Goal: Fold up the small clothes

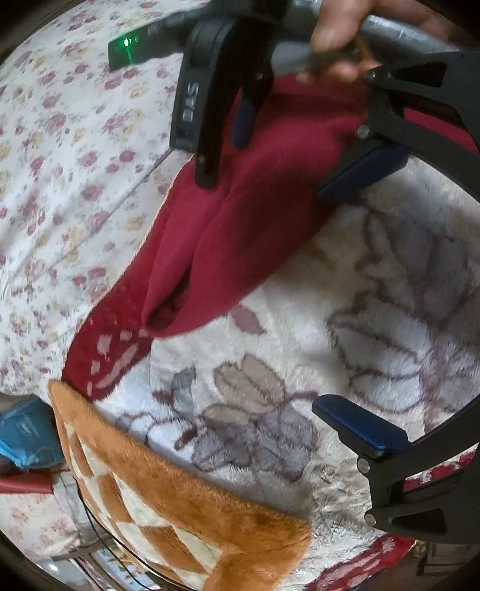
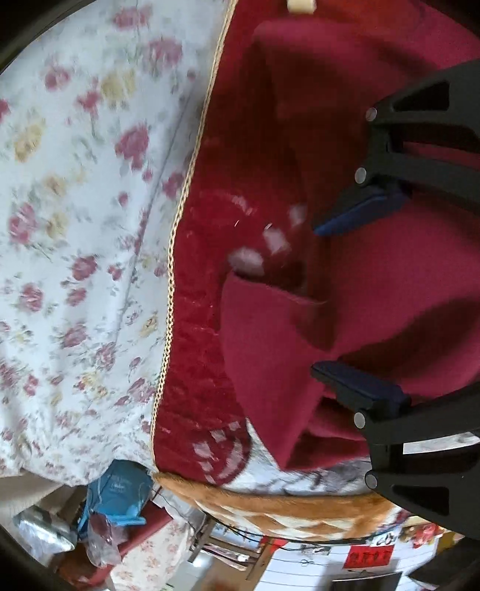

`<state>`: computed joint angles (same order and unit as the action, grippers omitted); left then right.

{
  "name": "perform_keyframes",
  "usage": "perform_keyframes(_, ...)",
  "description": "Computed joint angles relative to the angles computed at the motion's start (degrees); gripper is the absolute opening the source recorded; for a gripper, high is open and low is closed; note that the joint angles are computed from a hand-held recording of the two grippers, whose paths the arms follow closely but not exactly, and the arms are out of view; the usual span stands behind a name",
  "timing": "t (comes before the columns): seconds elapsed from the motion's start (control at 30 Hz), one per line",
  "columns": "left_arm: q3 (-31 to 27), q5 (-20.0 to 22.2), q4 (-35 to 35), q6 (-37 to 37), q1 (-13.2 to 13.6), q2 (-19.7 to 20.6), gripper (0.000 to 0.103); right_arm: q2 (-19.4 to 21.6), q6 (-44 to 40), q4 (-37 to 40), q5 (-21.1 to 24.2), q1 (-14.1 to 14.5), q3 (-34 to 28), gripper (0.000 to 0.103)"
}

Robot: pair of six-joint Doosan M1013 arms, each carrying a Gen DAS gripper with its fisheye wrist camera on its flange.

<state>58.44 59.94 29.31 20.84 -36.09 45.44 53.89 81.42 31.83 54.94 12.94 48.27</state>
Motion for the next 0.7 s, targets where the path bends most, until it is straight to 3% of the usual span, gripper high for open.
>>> perform_keyframes(0.07, 1.22, -0.92, -0.05, -2.01, 0.36, -0.75, 0.103, 1.48, -1.87, -0.19, 0.7, 0.6, -2.51, 0.037)
perform_keyframes(0.13, 1.5, -0.54, 0.3, -3.14, 0.57, -0.92, 0.103, 2.09, 0.4, -4.99, -0.06, 1.45, -3.84, 0.016)
perform_keyframes(0.17, 1.56, -0.25, 0.11, -3.24, 0.74, -1.0, 0.103, 2.06, 0.54, -4.92, -0.3, 1.38, -3.83, 0.012)
perform_keyframes(0.3, 2.96, -1.06, 1.23, -5.45, 0.83, -2.03, 0.103, -2.07, -4.69, 4.9, -4.3, -0.55, 1.88, 0.011)
perform_keyframes(0.5, 3.59, -1.6, 2.07, -6.25, 0.42, -2.72, 0.103, -15.22, -22.98, 21.03, -14.15, -4.72, 17.67, 0.008)
perform_keyframes(0.63, 3.11, -0.89, 2.55, -5.39, -0.23, -2.47, 0.103, -22.79, -31.91, 27.24, -20.08, -7.78, 26.82, 0.008)
perform_keyframes(0.7, 2.94, -0.83, 2.59, -4.84, -0.46, -2.32, 0.103, -25.7, -31.87, 24.61, -23.5, -9.15, 30.51, 0.008)
